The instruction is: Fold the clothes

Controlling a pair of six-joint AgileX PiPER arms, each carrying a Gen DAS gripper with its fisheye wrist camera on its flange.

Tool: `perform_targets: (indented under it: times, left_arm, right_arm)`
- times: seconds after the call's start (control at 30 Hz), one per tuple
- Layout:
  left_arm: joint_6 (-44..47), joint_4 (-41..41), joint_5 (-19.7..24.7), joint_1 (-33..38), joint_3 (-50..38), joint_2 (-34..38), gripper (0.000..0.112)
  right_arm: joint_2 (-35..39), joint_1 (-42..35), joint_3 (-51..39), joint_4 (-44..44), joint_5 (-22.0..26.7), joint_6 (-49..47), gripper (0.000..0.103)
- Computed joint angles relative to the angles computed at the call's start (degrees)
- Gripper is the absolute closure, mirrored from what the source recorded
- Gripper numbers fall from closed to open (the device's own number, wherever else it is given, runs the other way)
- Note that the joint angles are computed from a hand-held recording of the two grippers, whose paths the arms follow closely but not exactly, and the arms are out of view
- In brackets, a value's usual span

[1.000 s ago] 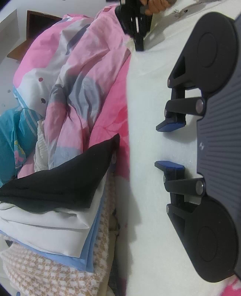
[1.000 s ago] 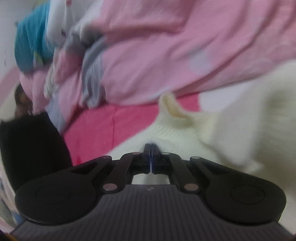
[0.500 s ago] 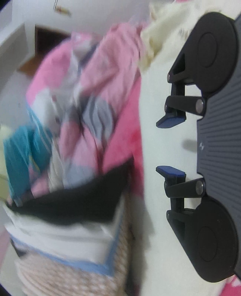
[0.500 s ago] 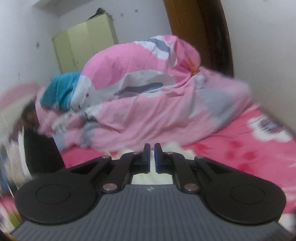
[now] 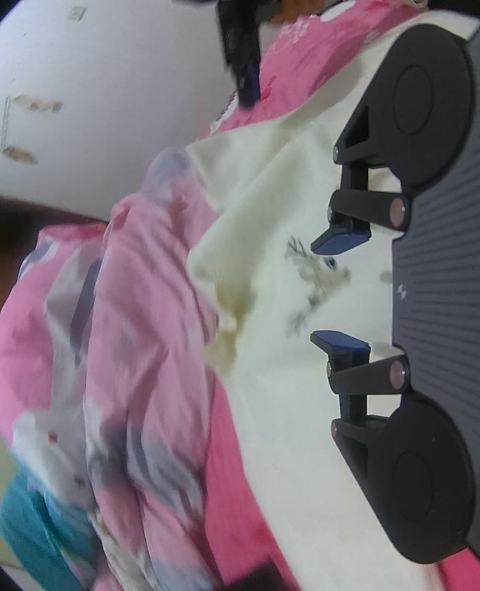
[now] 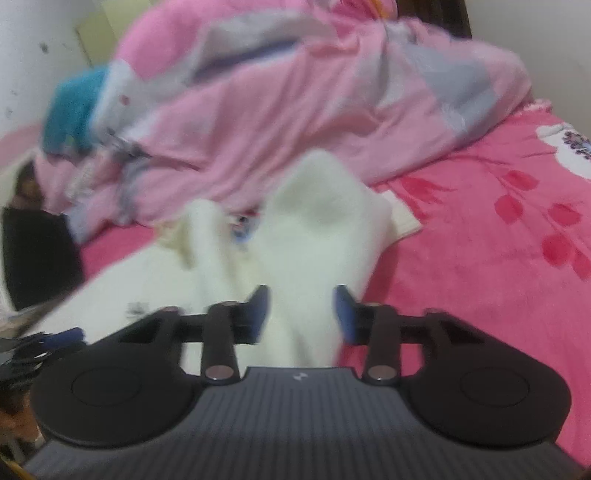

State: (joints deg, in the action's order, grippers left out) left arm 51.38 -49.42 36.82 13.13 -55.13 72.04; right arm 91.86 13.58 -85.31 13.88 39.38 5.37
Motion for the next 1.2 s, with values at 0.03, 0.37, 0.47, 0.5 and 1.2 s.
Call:
perform_targets:
  times: [0.03,0.37,0.47,0.5,1.2]
  left_arm:
    - [0.04,-0.51,-2.45,-2.28,0.18,1.72,0.066]
    - [12.10,-20.17,-4.59,-1.43,3.11,10.37,0.069]
    - [12.59,-21.43,-4.54,-0.96,3.41,10.53,0.073]
    - [12.47,-21.35,-4.78,-1.04,3.53,10.33,0.073]
    - [15.02,-25.71,-0.81,1.91,3.68,11.95,0.076]
  right_arm:
    - [3.10,-0.42,-2.63,-0.81,0.21,0.57,0.054]
    - [14.13,-7.08,-4.17,31.49,-6.90,-21.78,0.080]
    - [7.19,-6.53,5.94,41.04,-16.17,-32.37,0.085]
    - [4.18,-6.34,9.94,44.58,-20.23,-35.80,0.086]
    - [-20.78,-25.51,27.69,26.27,-6.90,-15.40,0.055]
